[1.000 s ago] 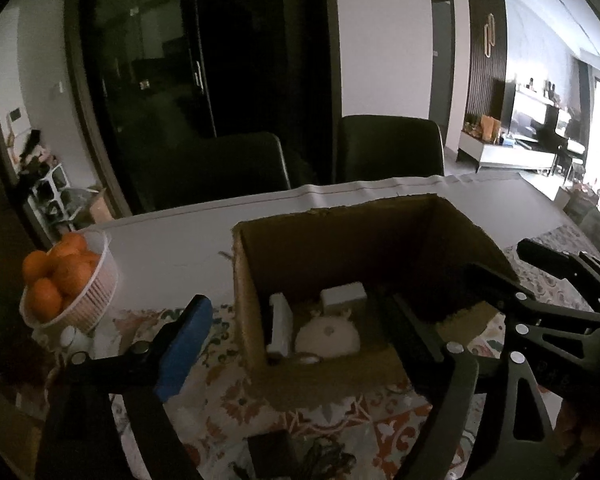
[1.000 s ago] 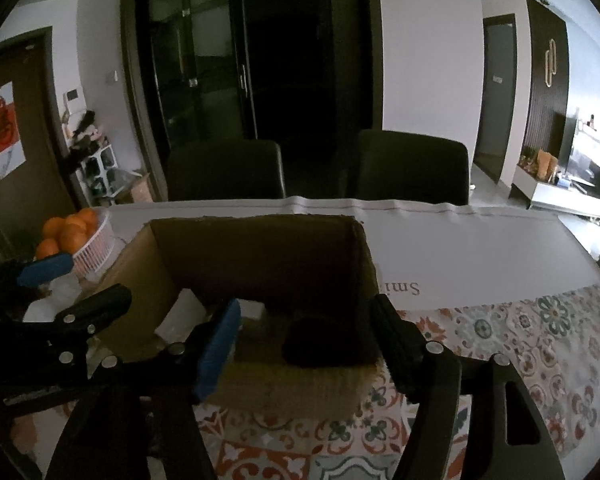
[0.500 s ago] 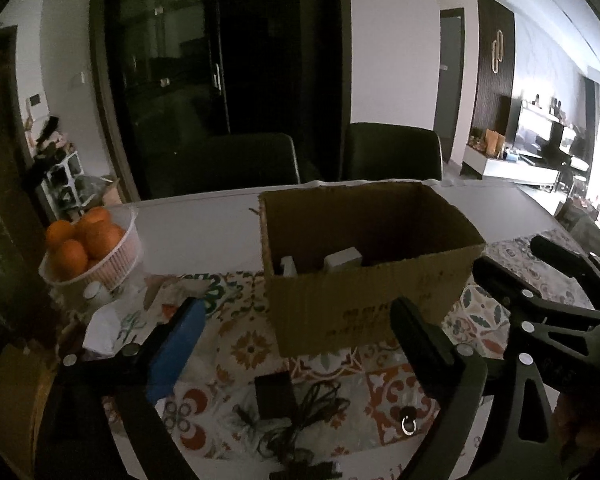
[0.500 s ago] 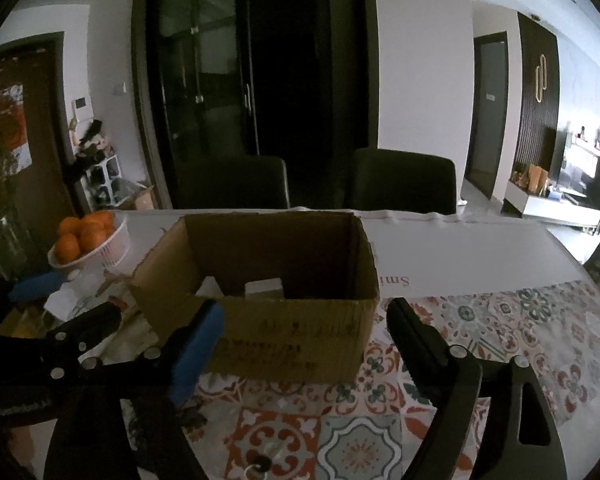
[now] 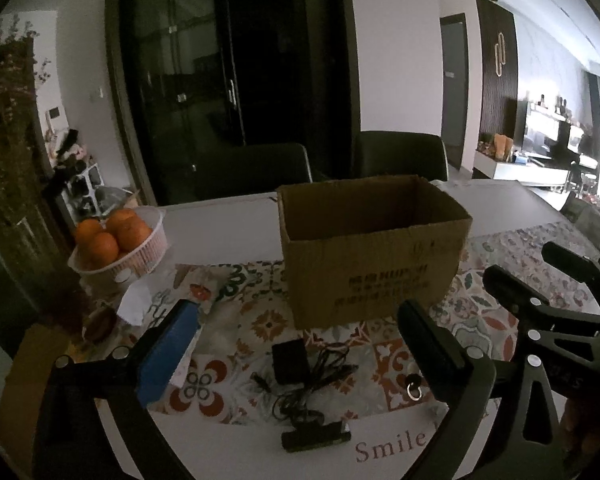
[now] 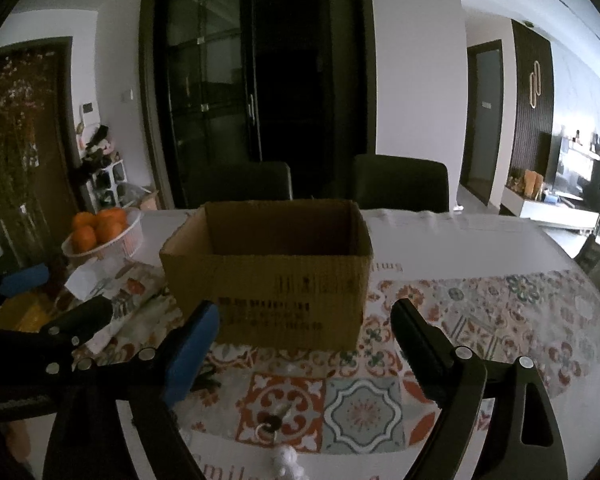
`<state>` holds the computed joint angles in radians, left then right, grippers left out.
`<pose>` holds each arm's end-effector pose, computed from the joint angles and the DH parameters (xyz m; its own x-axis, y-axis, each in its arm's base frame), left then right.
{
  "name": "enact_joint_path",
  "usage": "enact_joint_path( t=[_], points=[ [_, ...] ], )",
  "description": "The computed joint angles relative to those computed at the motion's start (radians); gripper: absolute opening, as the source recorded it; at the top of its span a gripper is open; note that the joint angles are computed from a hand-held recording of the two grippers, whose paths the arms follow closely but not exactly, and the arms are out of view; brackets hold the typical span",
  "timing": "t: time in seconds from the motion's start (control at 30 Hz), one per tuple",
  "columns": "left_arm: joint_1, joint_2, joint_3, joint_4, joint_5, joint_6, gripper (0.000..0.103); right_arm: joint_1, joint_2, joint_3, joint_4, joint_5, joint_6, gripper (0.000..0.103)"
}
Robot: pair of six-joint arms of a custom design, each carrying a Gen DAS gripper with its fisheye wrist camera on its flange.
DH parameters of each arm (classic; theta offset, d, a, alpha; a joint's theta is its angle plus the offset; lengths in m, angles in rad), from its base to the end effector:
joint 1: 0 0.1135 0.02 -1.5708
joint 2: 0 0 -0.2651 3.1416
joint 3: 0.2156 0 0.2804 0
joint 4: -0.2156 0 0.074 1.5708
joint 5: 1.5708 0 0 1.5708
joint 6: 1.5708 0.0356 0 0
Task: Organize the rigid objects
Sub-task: 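Move both grippers back toward the black device and white figurine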
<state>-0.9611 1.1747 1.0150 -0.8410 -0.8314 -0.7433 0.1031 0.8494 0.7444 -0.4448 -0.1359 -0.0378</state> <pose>0.1650 -0.1904 0.2912 -0.5742 0.0258 -0.8183 -0.0876 0.9918 0.0927 0.2151 0.0271 0.2864 -0.5112 -0.0905 -0.8547 -0.2363 0.9709 0.0385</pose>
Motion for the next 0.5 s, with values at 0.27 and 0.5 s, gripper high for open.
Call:
enact_joint_path(
  t=[0.27, 0.5],
  points=[
    [-0.071, 0.002, -0.050, -0.053, -0.016, -0.137, 0.102, -0.028, -0.094, -0.086, -0.041, -0.033, -0.002, 0.089],
    [-0.096, 0.018, -0.103, -0.069, 0.000, -0.245, 0.102, -0.025, -0.136, -0.152, -0.062, -0.026, -0.014, 0.089]
  ],
)
